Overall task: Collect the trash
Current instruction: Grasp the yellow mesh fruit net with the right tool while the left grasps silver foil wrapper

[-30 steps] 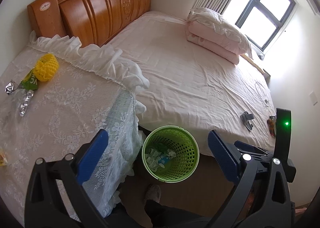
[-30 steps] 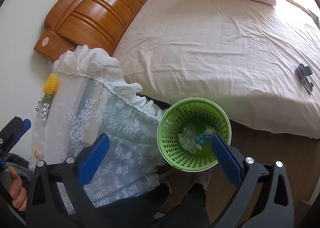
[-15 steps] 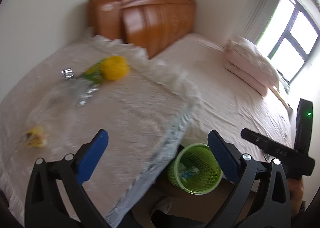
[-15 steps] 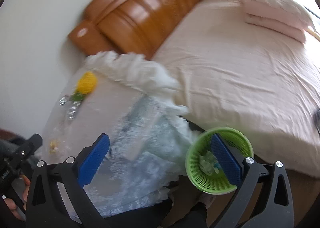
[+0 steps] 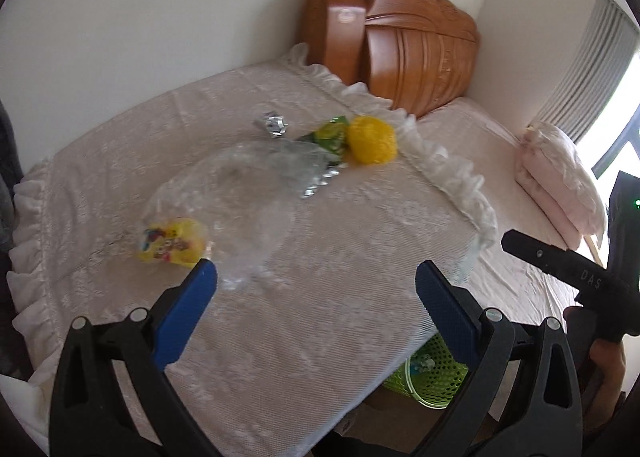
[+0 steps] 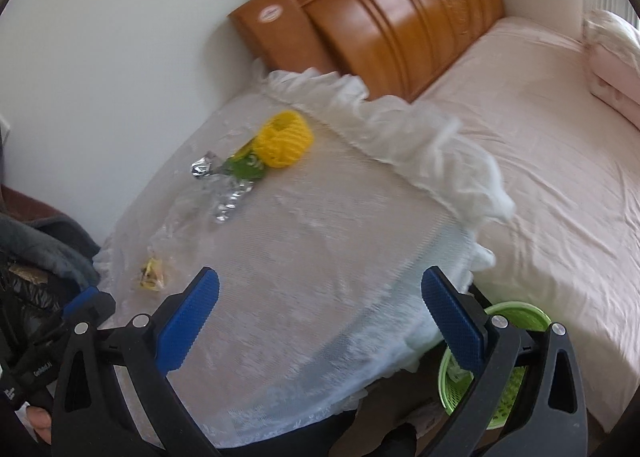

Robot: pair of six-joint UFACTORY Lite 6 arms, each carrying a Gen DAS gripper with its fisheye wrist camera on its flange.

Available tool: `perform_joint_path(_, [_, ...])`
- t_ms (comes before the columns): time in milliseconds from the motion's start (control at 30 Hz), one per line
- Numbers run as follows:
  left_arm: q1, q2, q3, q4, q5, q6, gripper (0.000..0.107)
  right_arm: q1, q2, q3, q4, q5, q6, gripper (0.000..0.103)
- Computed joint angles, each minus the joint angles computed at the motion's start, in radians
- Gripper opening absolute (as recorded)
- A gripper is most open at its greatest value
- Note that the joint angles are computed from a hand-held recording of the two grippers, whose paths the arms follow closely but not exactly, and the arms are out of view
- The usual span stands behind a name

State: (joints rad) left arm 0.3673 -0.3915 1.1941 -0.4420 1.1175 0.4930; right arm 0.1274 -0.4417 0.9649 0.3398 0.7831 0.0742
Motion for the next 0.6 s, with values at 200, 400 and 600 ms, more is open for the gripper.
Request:
perform_joint_path(200, [0.013, 0.138, 0.103, 0.004, -0.026, 0.011, 0.095, 0.111, 0.288, 0.195, -0.084, -0.101, 0.041, 0.1])
perform_joint_path(400, [-0.033, 0.292, 0.217, 0.042, -0.08, -0.011, 0.095, 0.154, 0.691, 0.563, -0.23, -0.127, 0.123, 0.1])
perform_joint_path(600, [-0.058, 0.528, 0.425, 0.064, -0.112, -0.09, 0.095, 0.161, 1.06, 0.953, -0.262, -0.038, 0.141, 0.1])
